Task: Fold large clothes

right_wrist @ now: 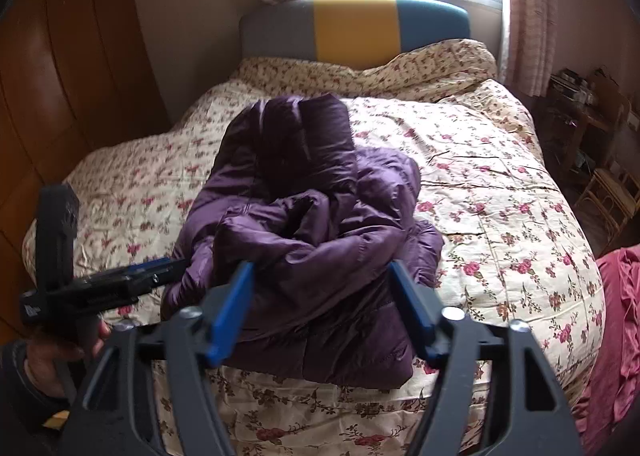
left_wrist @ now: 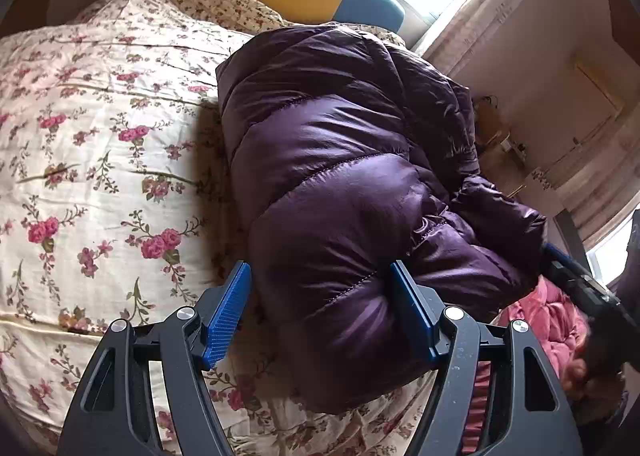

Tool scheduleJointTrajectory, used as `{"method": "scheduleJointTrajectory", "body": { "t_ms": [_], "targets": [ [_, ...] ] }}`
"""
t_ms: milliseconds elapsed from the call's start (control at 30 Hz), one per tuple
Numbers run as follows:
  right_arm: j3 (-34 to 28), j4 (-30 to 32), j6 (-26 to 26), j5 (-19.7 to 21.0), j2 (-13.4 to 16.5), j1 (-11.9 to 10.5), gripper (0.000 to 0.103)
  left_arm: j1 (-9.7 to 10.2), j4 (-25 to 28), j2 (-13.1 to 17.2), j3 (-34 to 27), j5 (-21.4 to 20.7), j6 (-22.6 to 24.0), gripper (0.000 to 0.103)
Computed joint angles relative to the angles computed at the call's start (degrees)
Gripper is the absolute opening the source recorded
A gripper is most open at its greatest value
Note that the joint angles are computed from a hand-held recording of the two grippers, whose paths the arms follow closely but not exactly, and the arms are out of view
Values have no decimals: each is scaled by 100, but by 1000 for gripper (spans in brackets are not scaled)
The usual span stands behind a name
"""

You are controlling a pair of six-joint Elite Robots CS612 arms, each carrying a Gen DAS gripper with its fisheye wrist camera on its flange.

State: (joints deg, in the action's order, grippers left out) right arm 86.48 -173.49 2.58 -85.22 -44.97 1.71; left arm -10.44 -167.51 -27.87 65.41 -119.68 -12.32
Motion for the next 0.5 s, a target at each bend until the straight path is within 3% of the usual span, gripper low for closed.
{"method": "scheduleJointTrajectory", "body": {
  "t_ms": [100,167,300,500],
  "targets": [
    [-44,324,-37,-49,30,5,61,30,-17,0,10,-23,-74,71],
    [0,313,18,-106,32,7,72,40,-95,-31,63,60,-87,71],
    [82,274,67,-178,9,-2,77,18,-216,-118,165,467,-29,70],
    [254,86,80,-178,-70,-47,80,6,-461,-203,283,599,-52,70]
  ]
}}
